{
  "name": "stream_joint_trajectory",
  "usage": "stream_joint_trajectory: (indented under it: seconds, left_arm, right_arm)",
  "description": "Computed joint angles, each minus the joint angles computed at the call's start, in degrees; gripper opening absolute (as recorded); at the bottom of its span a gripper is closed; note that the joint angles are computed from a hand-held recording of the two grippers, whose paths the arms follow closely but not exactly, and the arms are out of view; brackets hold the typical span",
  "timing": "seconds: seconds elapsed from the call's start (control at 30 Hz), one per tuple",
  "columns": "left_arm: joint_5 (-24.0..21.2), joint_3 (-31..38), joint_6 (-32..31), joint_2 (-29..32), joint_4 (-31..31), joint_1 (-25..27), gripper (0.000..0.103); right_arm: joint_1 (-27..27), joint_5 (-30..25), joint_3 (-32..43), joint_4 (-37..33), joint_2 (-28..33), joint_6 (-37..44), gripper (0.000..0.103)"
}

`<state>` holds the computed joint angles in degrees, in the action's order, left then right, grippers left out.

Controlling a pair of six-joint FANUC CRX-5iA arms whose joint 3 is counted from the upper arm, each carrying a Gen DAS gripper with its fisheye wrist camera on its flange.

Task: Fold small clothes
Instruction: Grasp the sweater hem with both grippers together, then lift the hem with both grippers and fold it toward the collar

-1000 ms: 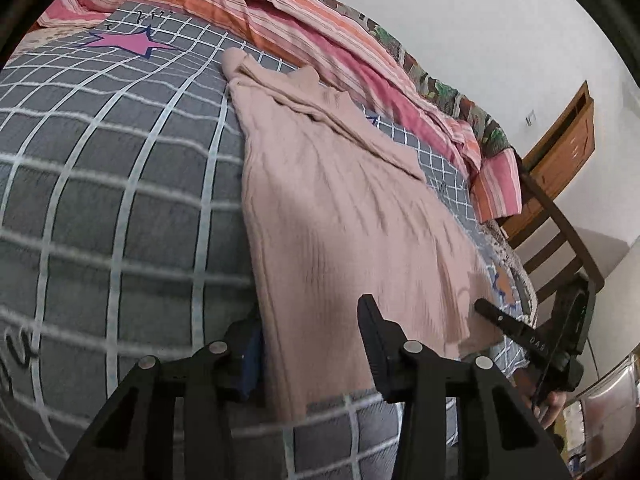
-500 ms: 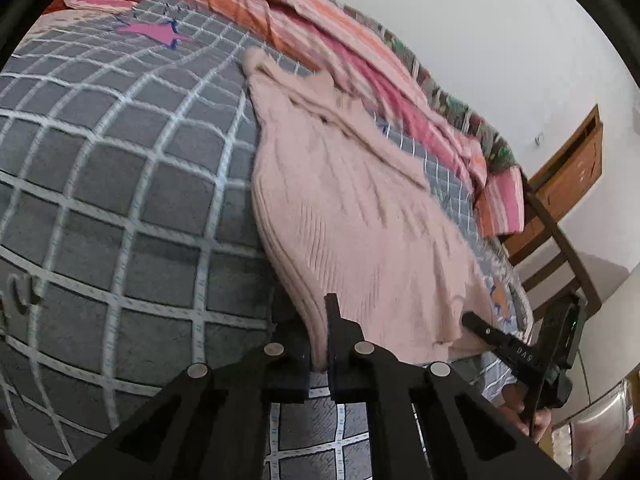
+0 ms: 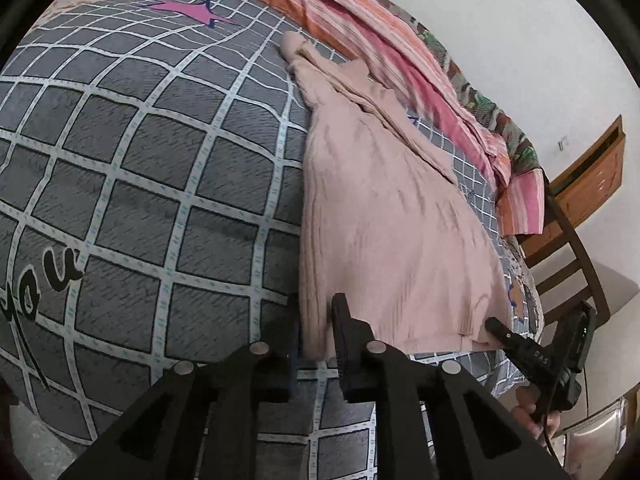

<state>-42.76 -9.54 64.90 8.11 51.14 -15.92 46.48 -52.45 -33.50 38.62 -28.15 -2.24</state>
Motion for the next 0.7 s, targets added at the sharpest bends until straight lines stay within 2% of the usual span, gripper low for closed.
stream_joint_trajectory:
  seconds: [0.13, 0.17, 0.23, 0.27, 0.37, 0.53, 0.7]
  left_arm:
    - [-1.36, 1.54, 1.25, 0.92, 0.23, 0.3, 0.012]
    - [-0.95, 1.0, -0.1, 0.65, 1.62, 0.27, 0.007]
    - [1.41, -2.33, -8.23, -1.14, 11.1, -0.47, 0.007]
    - [2.47, -3.45, -11.86, -2.07, 15.56, -0.85, 0.007]
    - [2.67, -1.59, -12.85, -2.19, 18.0, -0.83, 0.007]
    - [3.93, 2.87, -12.53, -1.16, 18.36, -1.0, 0.007]
    - [5.63, 4.23, -12.73, 0.13, 23.14, -1.67, 0.007]
  right_arm:
    - [-1.62, 1.59, 0.62, -2.6, -0.44, 1.01, 0.011]
    - [-2.24, 1.74, 1.58, -4.23, 0.05, 2.63, 0.01]
    - [-2.56, 2.36, 2.5, -5.37, 0.22, 5.11, 0.006]
    - [-2.34, 2.93, 2.48, -4.64, -0.2, 5.94, 0.006]
    - [-1.58, 5.32, 0.58, 4.15, -2.63, 1.04, 0.005]
    - [-4.86, 9.55, 2.58, 7.68, -2.52, 0.39, 0.005]
    - [-7.72, 13.49, 1.95, 10.75, -3.09, -3.27, 0.005]
